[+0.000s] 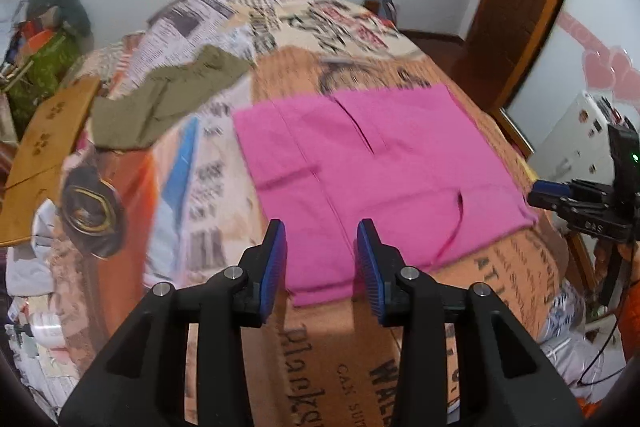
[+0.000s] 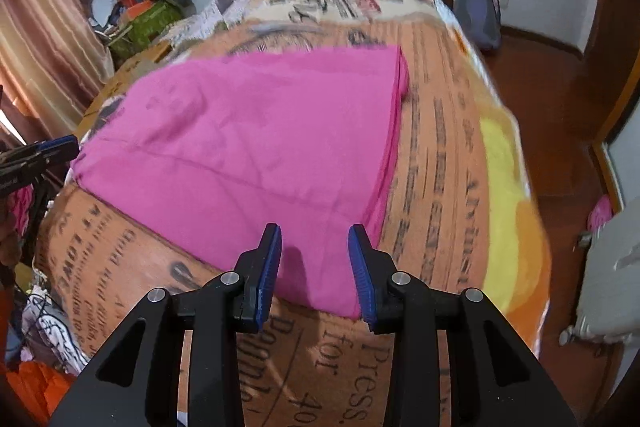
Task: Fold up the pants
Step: 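Move both grippers to the folded pink pants edge and close the left gripper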
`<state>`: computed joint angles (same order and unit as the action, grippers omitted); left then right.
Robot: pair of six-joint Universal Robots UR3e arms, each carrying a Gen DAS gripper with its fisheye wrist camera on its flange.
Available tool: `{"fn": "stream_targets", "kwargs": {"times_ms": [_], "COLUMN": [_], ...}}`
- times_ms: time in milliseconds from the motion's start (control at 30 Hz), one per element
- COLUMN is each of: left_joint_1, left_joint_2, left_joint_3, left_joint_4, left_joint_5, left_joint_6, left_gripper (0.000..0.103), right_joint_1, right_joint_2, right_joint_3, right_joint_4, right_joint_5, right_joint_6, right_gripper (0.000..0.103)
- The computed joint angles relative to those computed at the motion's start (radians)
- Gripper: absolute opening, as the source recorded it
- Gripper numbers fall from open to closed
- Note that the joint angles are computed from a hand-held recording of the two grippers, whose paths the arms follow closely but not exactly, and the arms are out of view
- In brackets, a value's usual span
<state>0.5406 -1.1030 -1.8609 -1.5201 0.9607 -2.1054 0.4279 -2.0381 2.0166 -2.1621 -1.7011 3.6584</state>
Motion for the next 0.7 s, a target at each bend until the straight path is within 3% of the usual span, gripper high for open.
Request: {"fn": "stream_targets", "kwargs": {"times_ms": [100,300,400,700], "left_joint_1": [0.000,-0.091,-0.165,-0.296], "left_joint_2": [-0.044,-0.224,-0.348,-0.679], "left_joint_3": [0.067,0.196,0.255,0.460], "left_joint_4": [0.014,0.187,0.317,0.441], "left_joint_5": [-0.034,-0.020,0.033,0.148], "left_joint_6": [-0.044,-0.205,-0.298,-0.437], "left_gripper": [0.038,0.038,0.038,0.038], "right_joint_1": [-0.019,-0.072,-0.114,-0.301], "right_joint_2": [0.006,0.074,0.107,0.190], "right_joint_3": [-0.035,-0.108,-0.115,-0.072], "right_joint_4": [-0.019,-0.087,-0.130,-0.242], "right_joint_5": [-0.004,0.010,0.032,0.120], "right_joint_6": [-0.024,-0.104,-0.145,-0.221], "right_gripper": [0.031,0.034,0.034,0.034]}}
